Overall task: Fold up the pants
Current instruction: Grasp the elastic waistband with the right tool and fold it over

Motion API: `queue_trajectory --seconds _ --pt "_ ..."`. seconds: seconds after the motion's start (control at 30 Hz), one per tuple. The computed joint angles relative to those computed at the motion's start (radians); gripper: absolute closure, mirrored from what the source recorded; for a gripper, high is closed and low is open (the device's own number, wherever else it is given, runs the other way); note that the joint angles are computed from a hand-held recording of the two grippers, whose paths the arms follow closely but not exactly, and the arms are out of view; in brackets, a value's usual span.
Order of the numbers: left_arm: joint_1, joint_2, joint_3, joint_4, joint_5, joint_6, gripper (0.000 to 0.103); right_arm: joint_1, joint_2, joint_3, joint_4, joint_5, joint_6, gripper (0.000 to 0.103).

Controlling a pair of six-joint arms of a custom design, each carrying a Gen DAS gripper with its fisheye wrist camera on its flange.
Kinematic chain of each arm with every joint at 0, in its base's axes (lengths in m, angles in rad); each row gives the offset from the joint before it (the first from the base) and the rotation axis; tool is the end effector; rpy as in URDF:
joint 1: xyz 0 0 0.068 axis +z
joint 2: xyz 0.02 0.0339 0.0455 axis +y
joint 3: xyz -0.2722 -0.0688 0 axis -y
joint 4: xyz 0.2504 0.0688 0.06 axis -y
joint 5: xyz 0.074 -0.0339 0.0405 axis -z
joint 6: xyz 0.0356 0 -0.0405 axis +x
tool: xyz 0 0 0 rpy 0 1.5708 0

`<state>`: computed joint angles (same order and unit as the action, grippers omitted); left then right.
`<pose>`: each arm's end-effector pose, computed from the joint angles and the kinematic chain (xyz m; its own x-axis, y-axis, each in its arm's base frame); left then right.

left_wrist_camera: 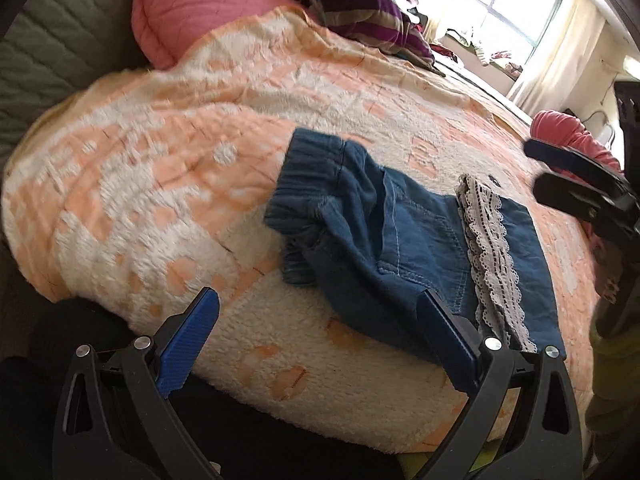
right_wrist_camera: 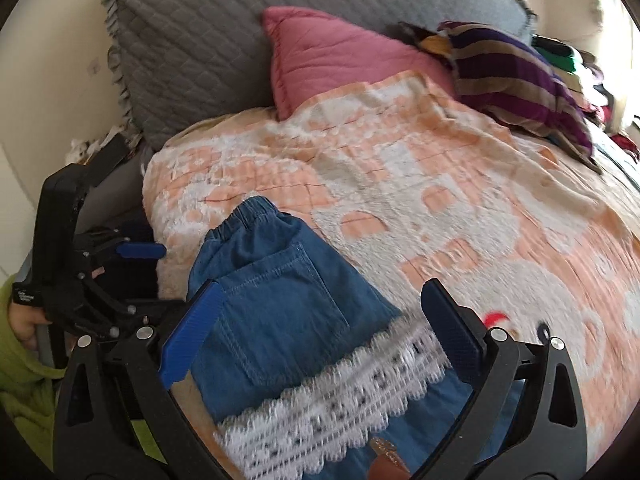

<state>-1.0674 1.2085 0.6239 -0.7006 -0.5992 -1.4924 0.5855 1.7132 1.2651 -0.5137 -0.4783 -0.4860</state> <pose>0.1115 -0.1608 0.1807 -0.6810 -0.4701 -0.5615 -0.4108 0.8800 -0.2385 0.2999 0.2185 0.2419 -0.2728 -0.6784 -0.6821 -0.9471 0.3139 0.0666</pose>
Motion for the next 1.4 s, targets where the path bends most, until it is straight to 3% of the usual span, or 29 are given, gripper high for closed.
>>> queue_trajectory --seconds 0.17,0.57,0.8,0.83,0.87,0.9,0.93,1.1,1.23,1.4 --pt "0.046 0.013 -0.057 0.148 0.056 0.061 0.005 0.057 0.154 0.175 -0.104 0.004 -0.023 0.009" --pt "0.122 0.001 -0.138 0.340 0.049 0.143 0.005 0.178 0.469 0.590 -0.375 0.041 -0.135 0.009" --pt "0.141 -0.024 -0.180 0.396 0.063 0.152 0.005 0.234 0.705 0.892 -0.604 0.031 -0.190 0.009" --pt "0.143 -0.024 -0.182 0.400 0.066 0.155 0.005 0.235 0.731 0.921 -0.626 0.012 -0.191 0.011" --pt "0.143 -0.027 -0.185 0.404 0.066 0.156 0.005 0.233 0.757 0.954 -0.659 -0.014 -0.198 0.023" --pt "0.146 -0.032 -0.190 0.407 0.067 0.160 0.005 0.232 0.771 0.961 -0.676 -0.040 -0.208 0.040" --pt "0.147 -0.035 -0.195 0.414 0.068 0.161 0.005 0.233 0.749 0.918 -0.641 -0.035 -0.210 0.040" --pt "0.128 -0.049 -0.197 0.404 0.049 0.145 0.005 0.167 0.612 0.747 -0.547 -0.134 -0.235 0.074" --pt "0.115 -0.075 -0.200 0.439 0.039 0.155 0.005 0.079 0.518 0.669 -0.553 -0.249 -0.263 0.076" --pt "0.187 -0.050 -0.221 0.670 0.186 0.261 0.005 -0.033 0.395 0.545 -0.559 -0.361 -0.326 0.076"
